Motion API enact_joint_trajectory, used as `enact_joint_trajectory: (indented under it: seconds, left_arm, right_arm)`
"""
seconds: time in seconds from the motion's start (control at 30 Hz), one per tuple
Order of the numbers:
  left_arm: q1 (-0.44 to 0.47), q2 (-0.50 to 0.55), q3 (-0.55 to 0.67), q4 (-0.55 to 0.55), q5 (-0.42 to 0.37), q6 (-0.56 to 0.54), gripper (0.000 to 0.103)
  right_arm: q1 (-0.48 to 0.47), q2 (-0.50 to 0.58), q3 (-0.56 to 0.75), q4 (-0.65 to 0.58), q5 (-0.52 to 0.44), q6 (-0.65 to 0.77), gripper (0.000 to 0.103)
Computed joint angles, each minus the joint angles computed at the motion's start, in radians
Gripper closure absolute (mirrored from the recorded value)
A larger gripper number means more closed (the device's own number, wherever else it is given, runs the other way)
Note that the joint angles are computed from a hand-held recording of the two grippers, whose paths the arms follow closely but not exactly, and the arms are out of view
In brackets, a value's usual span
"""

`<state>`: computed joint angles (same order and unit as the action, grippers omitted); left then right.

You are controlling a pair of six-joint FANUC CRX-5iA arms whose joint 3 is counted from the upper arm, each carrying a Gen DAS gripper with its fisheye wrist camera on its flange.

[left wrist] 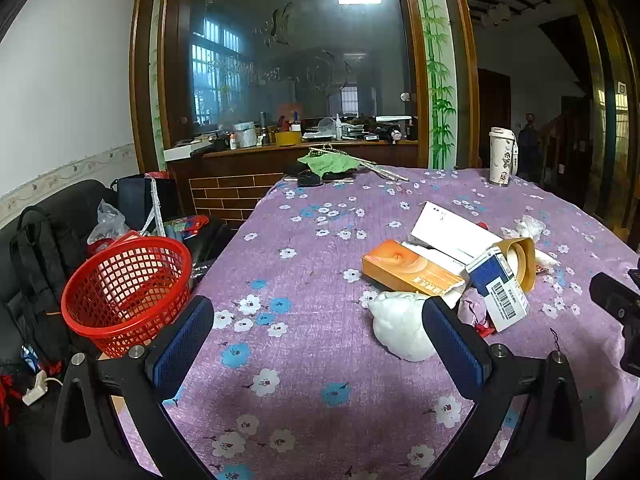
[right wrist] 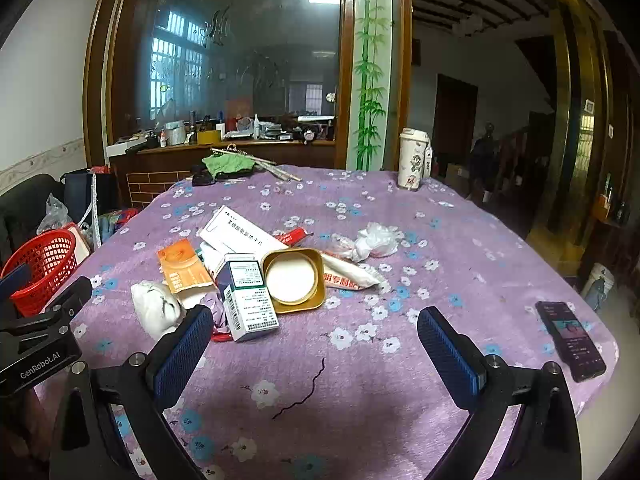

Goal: Collect trash

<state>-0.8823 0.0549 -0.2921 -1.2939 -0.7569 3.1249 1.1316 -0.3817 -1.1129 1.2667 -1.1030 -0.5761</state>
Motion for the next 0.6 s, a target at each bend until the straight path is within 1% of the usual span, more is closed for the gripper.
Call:
enact_joint_trajectory:
  seconds: [0.2, 0.6]
  left_arm:
    - [0.008, 0.007, 0.007, 0.016, 0.006, -0.016, 0.000]
    - [0.017, 0.017, 0.012, 0.033, 0.025, -0.037, 0.000]
  right_arm:
    - [-0.015, 0.004, 0.001, -0.009, 0.024, 0.007, 0.000]
    - [-0.033, 0.002, -0.005, -0.008, 0.041, 0.001, 0.000]
